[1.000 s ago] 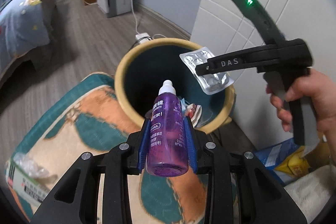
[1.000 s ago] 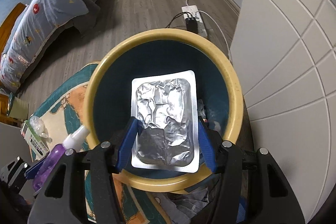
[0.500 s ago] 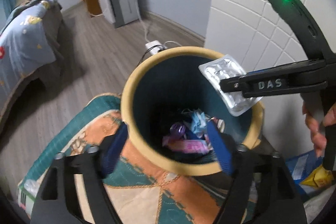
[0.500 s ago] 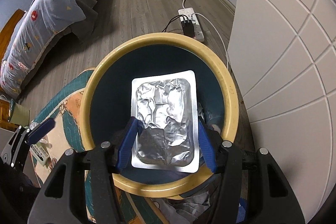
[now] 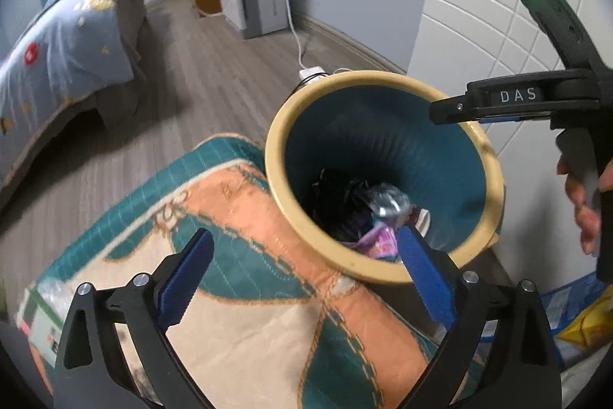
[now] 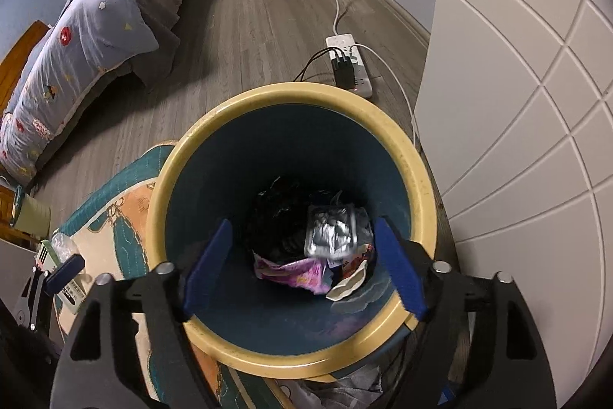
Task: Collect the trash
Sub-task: 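Open the left tool over the bin, dropping the purple bottle, then move both tools back to the cushion and grasp the COLTALIN box with the right tool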
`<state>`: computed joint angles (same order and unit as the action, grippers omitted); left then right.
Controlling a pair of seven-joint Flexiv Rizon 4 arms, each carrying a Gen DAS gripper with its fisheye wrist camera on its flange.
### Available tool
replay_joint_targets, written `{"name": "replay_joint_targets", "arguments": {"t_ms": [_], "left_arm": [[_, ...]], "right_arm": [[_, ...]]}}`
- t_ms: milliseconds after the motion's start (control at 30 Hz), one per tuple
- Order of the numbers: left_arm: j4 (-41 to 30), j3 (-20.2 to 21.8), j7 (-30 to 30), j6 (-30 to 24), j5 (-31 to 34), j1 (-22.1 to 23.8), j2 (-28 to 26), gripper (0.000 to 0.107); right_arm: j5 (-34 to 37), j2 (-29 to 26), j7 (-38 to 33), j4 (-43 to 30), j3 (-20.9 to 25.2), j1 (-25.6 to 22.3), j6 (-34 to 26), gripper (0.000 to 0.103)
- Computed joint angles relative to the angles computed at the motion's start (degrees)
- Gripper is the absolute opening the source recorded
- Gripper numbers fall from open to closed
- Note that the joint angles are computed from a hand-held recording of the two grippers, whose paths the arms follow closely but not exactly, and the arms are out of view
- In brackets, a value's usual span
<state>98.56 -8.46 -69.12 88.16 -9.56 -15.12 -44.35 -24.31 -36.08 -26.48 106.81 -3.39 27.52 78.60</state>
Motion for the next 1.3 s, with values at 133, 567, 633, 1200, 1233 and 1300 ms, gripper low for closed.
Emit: {"name": "replay_joint_targets", "arguments": {"t_ms": [133,567,633,1200,1233,1300], "left_arm": [[4.06,-0.01,-1.15,1.69,-0.2,1.14,2.38,0.097],[18.19,11.65,-10.23,4.31,0.47,0.11,14.92,0.098],[19.58,15.18,-11.3,3.3,1.65,-0.62,17.21,0.098],[26.75,26.68,-20.37,6.93,9.18,8.31,22.08,0.098],[27.2,25.13,-19.6,7.7,8.55,10.01,22.06,0.098],[28.74,20.97,-16.86,9.5,6.0,14.27,22.09,0.098]], "right_arm": [[-1.31,-0.02,-1.06,-0.97,-0.15,0.94,-0.54,0.096],[-4.76,-0.97,-6.46,-8.13,3.44,4.95,-7.36,0.097],[-4.58,-1.89,-7.89,-10.51,5.14,5.68,-8.46,0.097],[-5.8,-18.1,-17.12,-36.04,7.53,18.19,-17.88,0.097],[-5.17,-19.58,-18.56,-38.33,8.03,18.55,-19.03,0.097],[-4.08,-22.31,-21.4,-42.56,8.63,19.42,-21.11,0.097]]}}
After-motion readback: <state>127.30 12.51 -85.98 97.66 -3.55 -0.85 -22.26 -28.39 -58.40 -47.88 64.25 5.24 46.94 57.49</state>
